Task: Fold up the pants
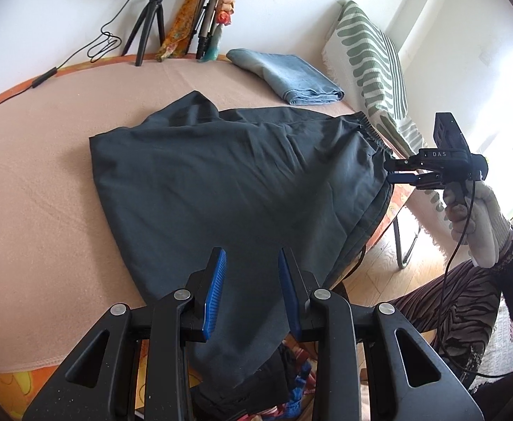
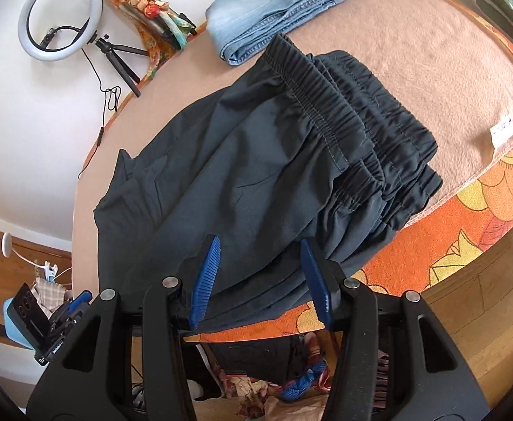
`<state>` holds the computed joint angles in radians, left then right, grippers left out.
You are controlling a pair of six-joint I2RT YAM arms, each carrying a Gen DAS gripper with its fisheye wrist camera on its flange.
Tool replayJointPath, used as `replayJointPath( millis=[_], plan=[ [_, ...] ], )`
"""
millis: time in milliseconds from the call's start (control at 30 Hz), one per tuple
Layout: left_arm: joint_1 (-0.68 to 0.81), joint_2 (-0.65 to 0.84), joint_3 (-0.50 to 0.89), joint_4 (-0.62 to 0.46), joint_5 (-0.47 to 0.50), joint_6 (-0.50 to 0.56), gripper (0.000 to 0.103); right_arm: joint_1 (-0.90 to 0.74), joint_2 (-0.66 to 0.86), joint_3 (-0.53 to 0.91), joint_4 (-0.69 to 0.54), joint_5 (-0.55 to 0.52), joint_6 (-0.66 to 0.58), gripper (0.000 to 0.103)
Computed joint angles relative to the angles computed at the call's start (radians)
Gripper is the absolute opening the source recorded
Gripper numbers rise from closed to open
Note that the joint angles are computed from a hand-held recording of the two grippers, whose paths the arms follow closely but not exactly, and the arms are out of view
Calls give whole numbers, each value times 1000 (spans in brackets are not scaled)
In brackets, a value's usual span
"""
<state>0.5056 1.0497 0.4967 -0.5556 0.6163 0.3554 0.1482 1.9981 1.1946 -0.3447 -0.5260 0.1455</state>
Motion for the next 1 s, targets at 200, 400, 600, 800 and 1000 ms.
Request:
replayJointPath(
  millis=[200, 400, 600, 800, 1000],
  plan=[
    [-19, 11, 4, 14, -13, -12, 29, -16, 58, 11, 52, -46, 85, 45],
    [22, 33, 16, 13, -7, -7, 29, -35, 41, -9, 82, -92, 99, 4],
    [80, 41, 22, -5, 5, 25, 29, -70, -124, -77, 42, -124, 17, 3],
    [124, 37, 7, -40, 23, 75, 29, -40, -79, -8, -91, 4, -72, 3],
    [155, 18, -20, -65, 10, 107, 29, -15, -127, -59, -53, 85, -87, 10]
  ],
)
